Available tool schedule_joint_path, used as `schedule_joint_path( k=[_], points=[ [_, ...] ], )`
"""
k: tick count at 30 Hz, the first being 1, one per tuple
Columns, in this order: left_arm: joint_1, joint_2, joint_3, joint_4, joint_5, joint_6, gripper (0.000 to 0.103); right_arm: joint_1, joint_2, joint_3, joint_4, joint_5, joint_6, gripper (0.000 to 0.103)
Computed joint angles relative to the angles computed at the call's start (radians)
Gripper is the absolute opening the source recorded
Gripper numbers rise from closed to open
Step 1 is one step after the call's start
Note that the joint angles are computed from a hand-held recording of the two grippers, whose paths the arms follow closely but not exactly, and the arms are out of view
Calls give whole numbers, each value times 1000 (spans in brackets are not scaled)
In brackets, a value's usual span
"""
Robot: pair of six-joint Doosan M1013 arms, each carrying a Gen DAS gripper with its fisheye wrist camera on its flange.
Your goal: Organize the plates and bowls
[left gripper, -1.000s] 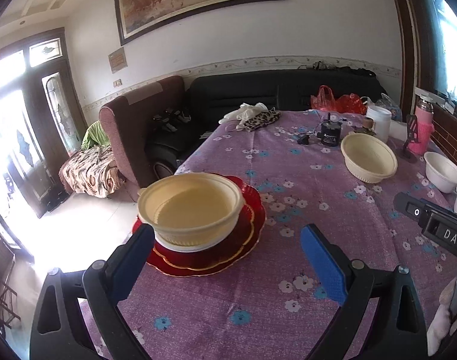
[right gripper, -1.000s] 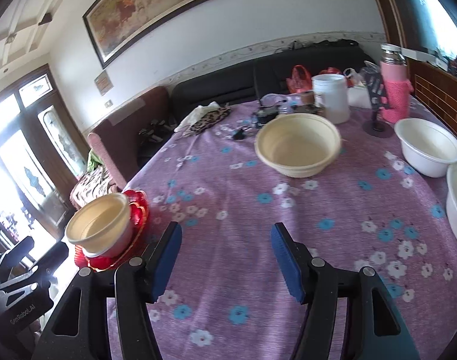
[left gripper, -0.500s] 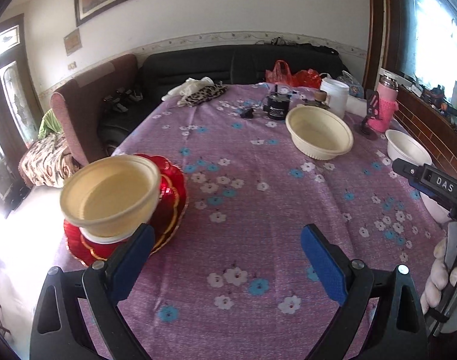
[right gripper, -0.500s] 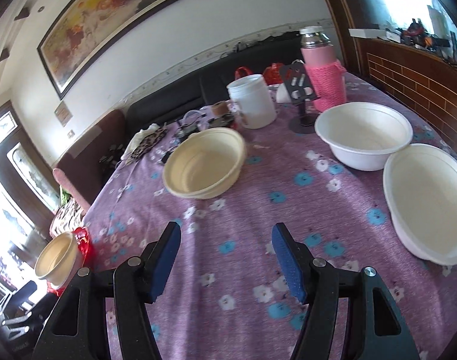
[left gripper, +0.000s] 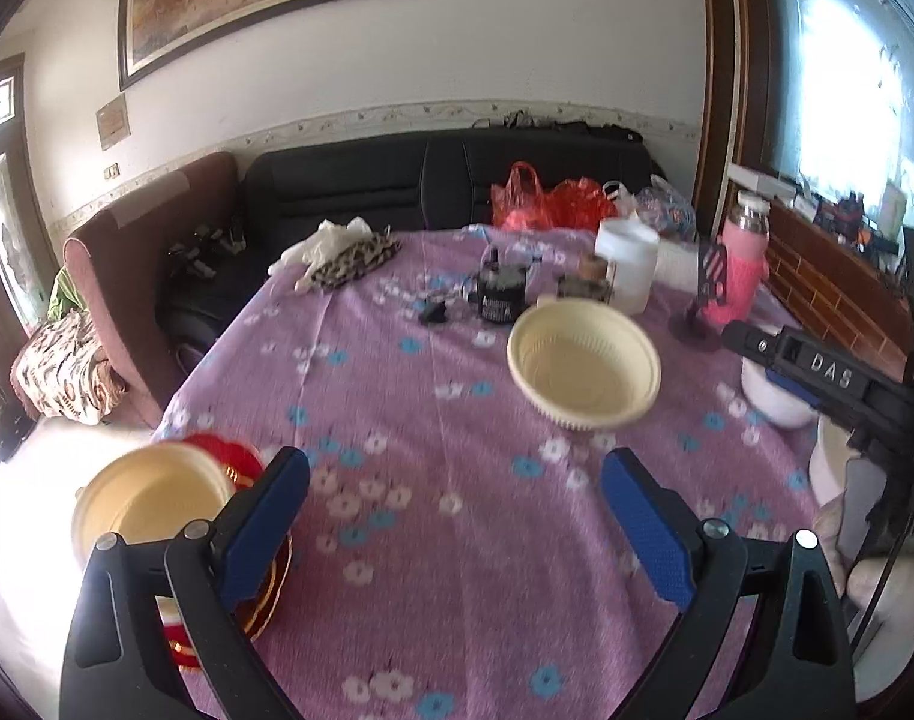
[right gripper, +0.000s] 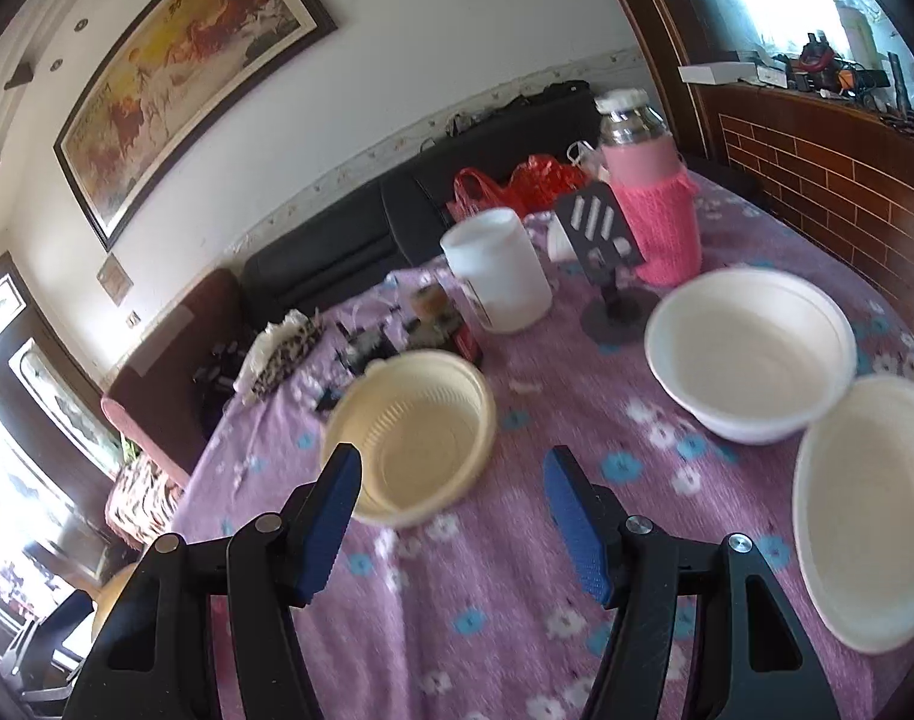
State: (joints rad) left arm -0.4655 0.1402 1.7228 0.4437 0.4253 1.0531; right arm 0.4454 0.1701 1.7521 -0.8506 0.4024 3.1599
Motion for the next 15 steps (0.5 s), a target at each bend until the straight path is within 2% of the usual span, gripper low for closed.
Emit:
schedule_joint_path(
  k=[3,4,8,11,15],
  points=[
    [6,31,-43,25,-19,-58,98,-10,17,-29,-52,-24,59,69],
    [12,44,-59,-1,-23,-47,98,-12,23,-37,-64,-28,75,69],
    [41,106,-126,-222,-4,77,98,-28,57,-71,-71,-54,95,70],
    [59,161,-174,-370,32,148,98,-36,87,-93,-10,-55,13,70],
    [68,230,-231,-465,73,180,98,-48,125,-117,124,-35,-167,70]
  ],
)
